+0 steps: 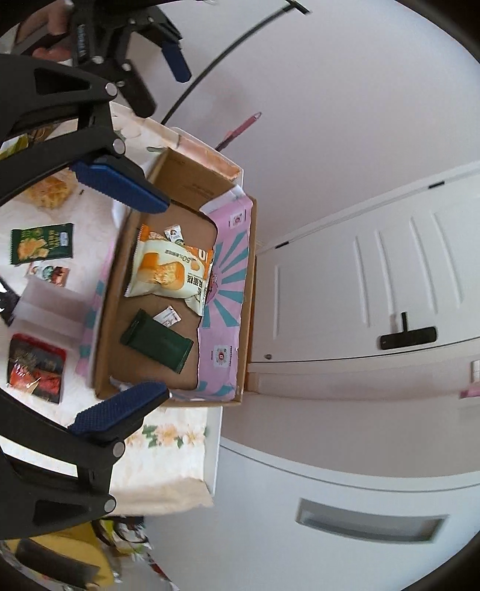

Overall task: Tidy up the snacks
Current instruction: 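Withdraw both tools from the box toward the table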

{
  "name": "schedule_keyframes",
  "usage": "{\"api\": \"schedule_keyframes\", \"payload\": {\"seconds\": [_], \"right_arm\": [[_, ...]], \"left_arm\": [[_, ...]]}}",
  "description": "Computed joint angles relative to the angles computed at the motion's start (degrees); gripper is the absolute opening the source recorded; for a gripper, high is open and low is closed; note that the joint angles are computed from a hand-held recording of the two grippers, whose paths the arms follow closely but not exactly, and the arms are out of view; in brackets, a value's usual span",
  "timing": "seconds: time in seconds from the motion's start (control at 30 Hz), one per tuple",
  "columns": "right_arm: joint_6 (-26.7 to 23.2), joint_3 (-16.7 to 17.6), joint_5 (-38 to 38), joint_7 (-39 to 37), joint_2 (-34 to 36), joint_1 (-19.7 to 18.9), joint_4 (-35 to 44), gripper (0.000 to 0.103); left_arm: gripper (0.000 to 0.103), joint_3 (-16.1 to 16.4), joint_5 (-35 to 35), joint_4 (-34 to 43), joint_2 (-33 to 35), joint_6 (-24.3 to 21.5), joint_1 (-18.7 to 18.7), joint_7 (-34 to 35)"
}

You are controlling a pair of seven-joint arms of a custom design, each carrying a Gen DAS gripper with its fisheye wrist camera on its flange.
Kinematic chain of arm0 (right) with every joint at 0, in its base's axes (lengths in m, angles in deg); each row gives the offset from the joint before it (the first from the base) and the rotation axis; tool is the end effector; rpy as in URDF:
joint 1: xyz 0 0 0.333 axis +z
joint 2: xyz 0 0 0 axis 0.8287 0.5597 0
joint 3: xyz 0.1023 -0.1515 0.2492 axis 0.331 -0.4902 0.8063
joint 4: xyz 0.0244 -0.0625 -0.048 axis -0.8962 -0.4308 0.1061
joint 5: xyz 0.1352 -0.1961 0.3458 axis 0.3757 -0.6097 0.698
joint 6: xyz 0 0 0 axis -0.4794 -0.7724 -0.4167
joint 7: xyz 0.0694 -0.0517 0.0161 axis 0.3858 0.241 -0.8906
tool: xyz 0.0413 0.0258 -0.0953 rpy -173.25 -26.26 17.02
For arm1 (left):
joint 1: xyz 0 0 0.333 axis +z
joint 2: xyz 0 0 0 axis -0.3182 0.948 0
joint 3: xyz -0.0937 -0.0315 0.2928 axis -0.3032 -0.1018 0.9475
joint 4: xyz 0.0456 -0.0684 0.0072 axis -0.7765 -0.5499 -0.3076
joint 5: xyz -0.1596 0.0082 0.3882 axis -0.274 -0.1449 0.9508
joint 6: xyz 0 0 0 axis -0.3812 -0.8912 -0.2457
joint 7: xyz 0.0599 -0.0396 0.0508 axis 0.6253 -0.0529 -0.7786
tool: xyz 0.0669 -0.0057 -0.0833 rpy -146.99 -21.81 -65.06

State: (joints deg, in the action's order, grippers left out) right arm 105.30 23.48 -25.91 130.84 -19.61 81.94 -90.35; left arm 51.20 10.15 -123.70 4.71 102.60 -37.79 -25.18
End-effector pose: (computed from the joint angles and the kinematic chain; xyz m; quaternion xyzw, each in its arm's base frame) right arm 0.5659 0.4245 0.4721 -0.8263 0.4284 -0.0598 0.3607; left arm 0.4047 -0.3512 0.4875 -0.7667 0.5331 -0.2071 0.2917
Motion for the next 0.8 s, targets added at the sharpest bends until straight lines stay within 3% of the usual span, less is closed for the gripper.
{"api": "schedule_keyframes", "payload": {"seconds": [0.17, 0.33, 0.57, 0.8], "right_arm": [[2.2, 1.0, 4.9, -4.4, -6.2, -1.3, -7.2, 0.09], [4.4, -0.2, 6.8, -4.4, -11.4, -0.1, -13.9, 0.091], [9.4, -2.1, -1.8, 4.4, -17.1, 2.2, -22.6, 0.091], [10.5, -2.1, -10.6, 17.8, -18.6, 2.9, -27.7, 0.091]], "left_arm": [[0.103, -1.5, -1.8, -0.9, -2.0, -2.7, -1.5, -1.8], [0.103, -2.3, -4.8, -2.6, -3.2, -3.2, -3.2, -3.0], [0.103, -2.3, -8.6, -5.7, -4.2, -0.9, -4.5, -2.8], [0.103, -0.6, -14.0, -9.9, -2.4, 6.7, -5.0, 1.2]]}}
